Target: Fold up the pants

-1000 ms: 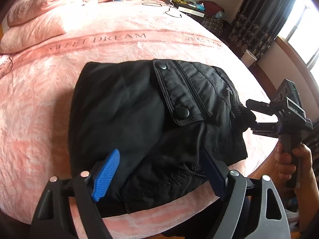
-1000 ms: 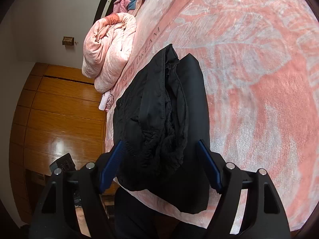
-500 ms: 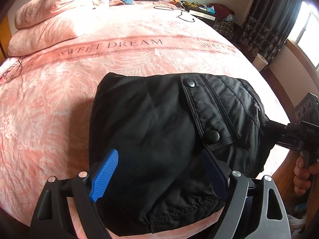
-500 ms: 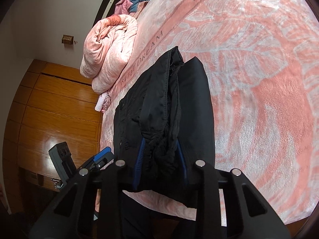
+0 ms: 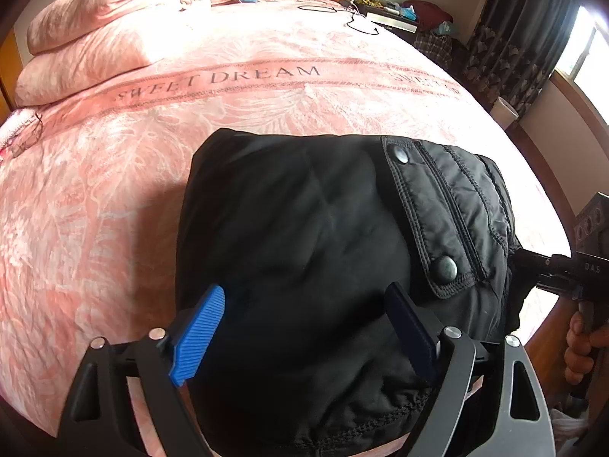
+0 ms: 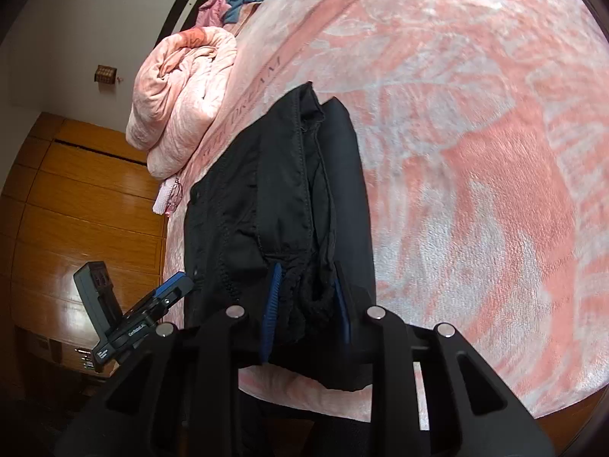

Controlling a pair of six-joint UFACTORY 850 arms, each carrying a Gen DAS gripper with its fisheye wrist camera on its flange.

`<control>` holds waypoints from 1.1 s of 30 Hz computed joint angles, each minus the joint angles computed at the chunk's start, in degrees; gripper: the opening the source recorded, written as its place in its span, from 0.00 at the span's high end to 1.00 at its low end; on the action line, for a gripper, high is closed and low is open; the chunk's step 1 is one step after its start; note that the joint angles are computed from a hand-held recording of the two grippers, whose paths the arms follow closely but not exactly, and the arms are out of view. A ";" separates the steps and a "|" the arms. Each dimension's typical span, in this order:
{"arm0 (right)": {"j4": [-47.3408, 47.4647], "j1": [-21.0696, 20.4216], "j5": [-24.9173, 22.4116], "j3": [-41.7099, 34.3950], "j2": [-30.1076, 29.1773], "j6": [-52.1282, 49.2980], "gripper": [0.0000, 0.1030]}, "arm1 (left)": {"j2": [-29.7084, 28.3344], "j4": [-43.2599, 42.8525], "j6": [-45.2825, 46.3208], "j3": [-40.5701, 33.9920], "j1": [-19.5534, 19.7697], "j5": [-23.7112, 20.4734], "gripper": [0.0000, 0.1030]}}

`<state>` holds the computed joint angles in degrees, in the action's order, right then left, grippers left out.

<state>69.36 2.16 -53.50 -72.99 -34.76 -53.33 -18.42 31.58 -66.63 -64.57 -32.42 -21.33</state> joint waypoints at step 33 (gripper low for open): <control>-7.70 5.30 5.15 -13.78 -3.18 4.99 0.63 | 3.74 3.92 -5.61 5.73 -0.82 3.57 0.08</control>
